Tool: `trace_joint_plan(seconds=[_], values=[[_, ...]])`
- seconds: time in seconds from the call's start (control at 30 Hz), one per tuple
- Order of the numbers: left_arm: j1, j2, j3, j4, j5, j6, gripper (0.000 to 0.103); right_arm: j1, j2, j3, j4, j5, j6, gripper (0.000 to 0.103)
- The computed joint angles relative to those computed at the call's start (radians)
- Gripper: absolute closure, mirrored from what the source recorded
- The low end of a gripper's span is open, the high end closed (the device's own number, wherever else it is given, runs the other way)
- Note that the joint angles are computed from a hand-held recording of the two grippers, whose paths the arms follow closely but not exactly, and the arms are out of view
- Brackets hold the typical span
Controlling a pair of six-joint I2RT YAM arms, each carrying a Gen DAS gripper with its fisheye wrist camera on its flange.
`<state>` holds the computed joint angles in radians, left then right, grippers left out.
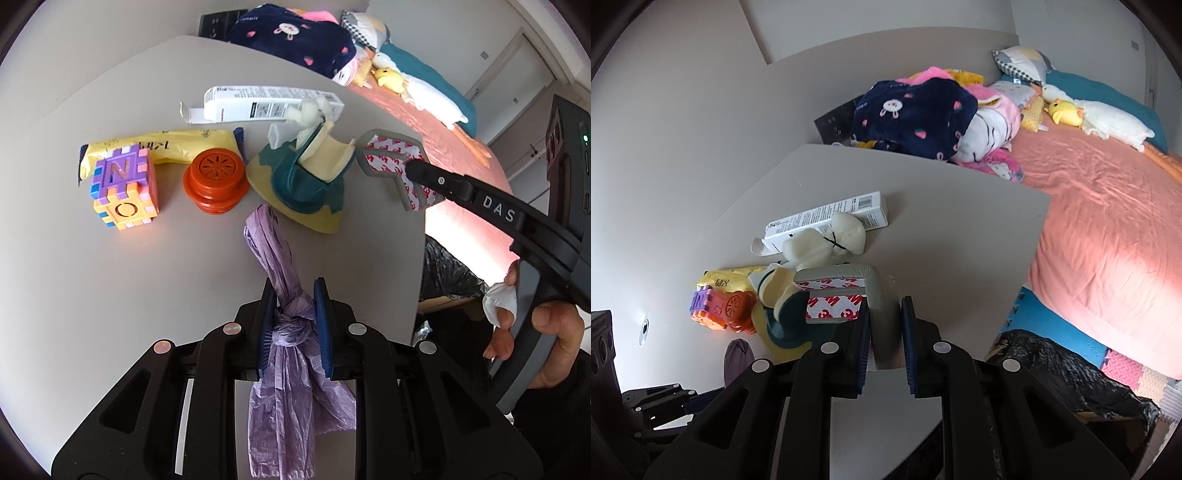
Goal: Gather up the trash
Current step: 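Grasp the red-white patterned item with the right tool, then carry the purple bag and patterned item to the trash bag and release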
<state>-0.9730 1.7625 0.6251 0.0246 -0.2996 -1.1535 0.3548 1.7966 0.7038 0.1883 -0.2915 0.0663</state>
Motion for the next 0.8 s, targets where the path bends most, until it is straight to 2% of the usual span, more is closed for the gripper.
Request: trace_joint_plan(seconds=[0.27,0.47,0.8], values=[[-0.035,-0.087,-0.028,-0.034,-0.053,0.004,0.083,-0.034,-0.155,-0.089,-0.035,-0.008,0.011,0.085],[-0.086,-0.129,-0.001,-0.1,-0.088,0.0,0.083,-0.076,-0.306,-0.167,-0.071,-0.022,0.008,0.085],[-0.139,-0.09,0.104,-0.149,-0.104,0.025,0.083,-0.186,-0.52,-0.262,-0.182,-0.06,-0.038,0.085]])
